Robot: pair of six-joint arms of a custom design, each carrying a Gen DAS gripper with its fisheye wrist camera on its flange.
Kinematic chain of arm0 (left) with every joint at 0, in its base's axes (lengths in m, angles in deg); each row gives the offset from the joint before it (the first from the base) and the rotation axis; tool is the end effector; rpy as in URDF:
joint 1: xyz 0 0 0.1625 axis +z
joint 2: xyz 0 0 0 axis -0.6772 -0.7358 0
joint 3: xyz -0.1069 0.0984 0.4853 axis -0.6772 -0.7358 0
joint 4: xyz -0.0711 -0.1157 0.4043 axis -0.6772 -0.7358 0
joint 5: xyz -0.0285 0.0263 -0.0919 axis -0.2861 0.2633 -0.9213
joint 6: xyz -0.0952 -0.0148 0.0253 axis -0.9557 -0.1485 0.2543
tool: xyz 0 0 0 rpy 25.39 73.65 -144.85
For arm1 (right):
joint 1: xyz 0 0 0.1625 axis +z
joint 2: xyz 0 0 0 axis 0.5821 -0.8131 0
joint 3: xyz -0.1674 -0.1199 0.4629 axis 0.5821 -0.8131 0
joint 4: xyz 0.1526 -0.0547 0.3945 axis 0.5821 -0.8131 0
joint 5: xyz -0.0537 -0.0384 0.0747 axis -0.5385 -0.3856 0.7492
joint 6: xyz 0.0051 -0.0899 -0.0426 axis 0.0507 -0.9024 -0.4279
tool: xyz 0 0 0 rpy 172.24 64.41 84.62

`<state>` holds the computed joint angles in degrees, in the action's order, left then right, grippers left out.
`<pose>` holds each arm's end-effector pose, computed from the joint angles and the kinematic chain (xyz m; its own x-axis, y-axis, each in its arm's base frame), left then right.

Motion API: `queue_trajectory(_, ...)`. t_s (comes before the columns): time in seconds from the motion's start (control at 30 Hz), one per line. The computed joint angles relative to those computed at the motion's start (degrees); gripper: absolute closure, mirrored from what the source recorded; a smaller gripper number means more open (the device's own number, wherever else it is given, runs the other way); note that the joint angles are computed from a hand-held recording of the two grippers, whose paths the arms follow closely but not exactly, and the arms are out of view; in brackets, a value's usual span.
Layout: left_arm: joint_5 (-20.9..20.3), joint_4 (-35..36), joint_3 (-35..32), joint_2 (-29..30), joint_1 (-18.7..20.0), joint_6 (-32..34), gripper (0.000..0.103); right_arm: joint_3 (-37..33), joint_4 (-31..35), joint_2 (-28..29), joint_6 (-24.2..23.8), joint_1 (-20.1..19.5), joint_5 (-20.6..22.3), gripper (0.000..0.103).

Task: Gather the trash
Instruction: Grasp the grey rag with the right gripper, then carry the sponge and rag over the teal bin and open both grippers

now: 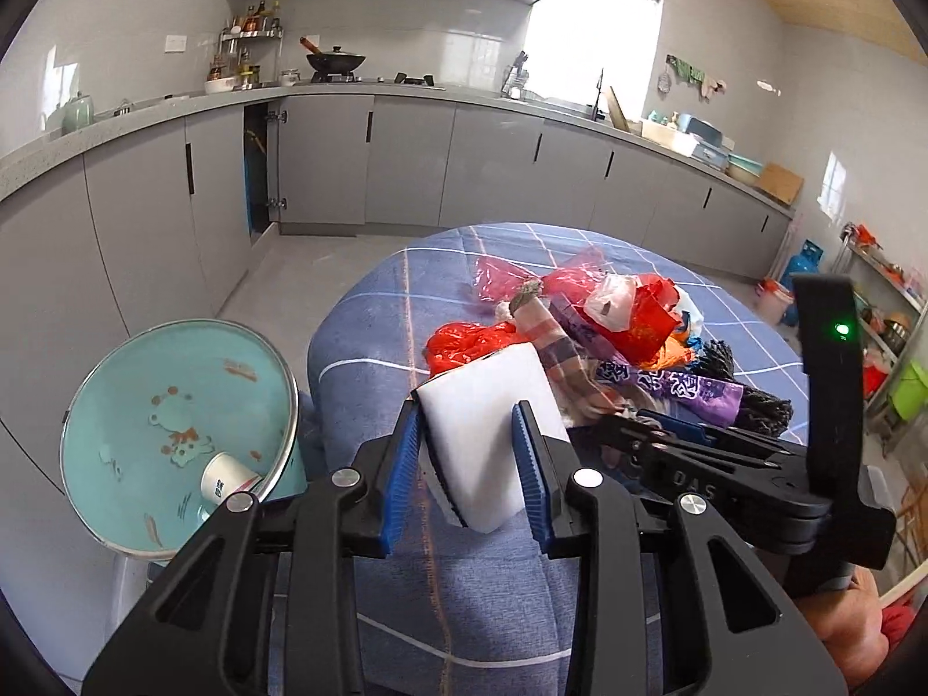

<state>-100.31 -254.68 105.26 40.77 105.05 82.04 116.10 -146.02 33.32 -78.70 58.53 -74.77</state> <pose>-0.2102 -0.7996 0.1163 -0.7788 0.2888 -0.5568 0.5990 0.6057 -0.5237 0.1515 -0.8320 0.1504 -0.8584 -0.0083 0.5130 -0.3495 0.7414 -0.5729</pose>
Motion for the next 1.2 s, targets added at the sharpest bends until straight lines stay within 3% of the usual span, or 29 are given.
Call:
queue_trajectory(0.43,-0.34,-2.41,1.22,-0.81,-0.09,-0.39,0.07,8.61,-11.73,-5.05,-1.13,0.59,10.62,0.078)
queue_trajectory(0.63,0.2,-4.5,2.24,-1.53,-0.36,0.25,0.07,9.48,-16.06,-5.16,-3.84,1.68,11.88,0.078)
queue_trajectory(1.2,6.34,-4.25,2.25,-3.96,0.54,-1.16,0.07,6.46,-11.33,-2.31,-6.1,4.72,12.94,0.078)
